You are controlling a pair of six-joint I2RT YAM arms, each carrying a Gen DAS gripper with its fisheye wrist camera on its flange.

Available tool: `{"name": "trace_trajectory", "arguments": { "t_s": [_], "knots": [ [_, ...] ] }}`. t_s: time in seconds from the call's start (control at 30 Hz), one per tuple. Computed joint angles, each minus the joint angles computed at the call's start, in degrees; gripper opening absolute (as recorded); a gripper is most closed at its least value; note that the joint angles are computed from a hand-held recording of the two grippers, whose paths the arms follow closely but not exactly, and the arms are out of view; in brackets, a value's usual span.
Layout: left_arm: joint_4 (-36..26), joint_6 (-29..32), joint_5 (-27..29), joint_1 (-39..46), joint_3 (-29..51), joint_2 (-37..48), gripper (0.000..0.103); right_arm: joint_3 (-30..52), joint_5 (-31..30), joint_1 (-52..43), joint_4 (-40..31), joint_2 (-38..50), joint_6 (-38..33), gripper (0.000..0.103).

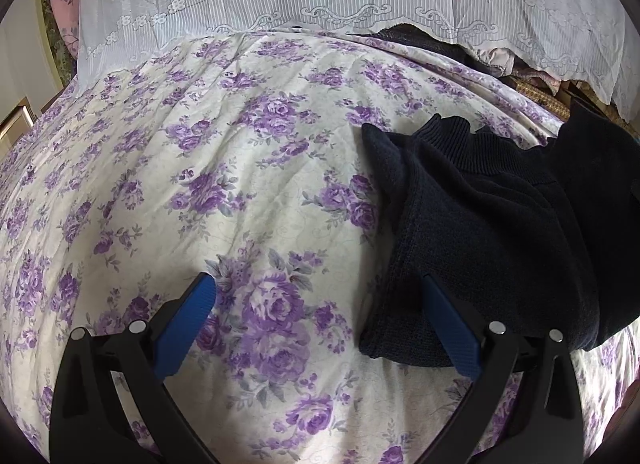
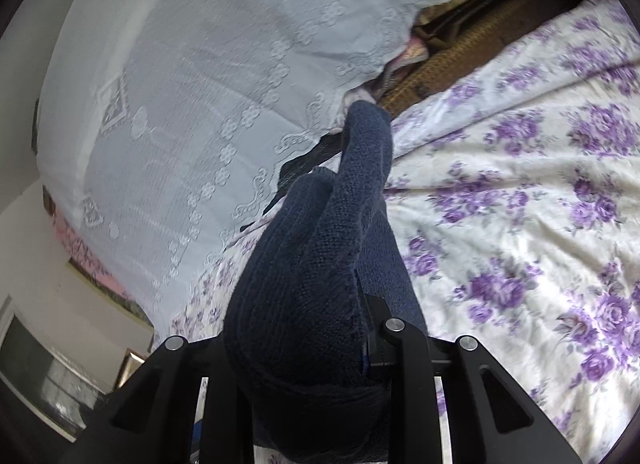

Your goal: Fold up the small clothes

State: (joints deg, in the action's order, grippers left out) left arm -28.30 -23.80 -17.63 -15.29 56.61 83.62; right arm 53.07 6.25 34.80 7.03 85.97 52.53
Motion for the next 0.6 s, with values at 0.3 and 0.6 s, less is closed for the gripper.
{"name": "trace_trajectory", "arguments": {
  "t_s": [0.3,0.6],
  "knots": [
    [-0.09,-1.56,2.54,2.97,-0.12,-0.42,0.099,5.1,1.66,4.96,-2.87,3.21,-3.77,0.027],
    [-0.34,-1.88,0.61,2.17,1.08,1.35,0.099,11.07,4.89,10.99,-6.67,7.64,-8.31,0.027]
  ]
}}
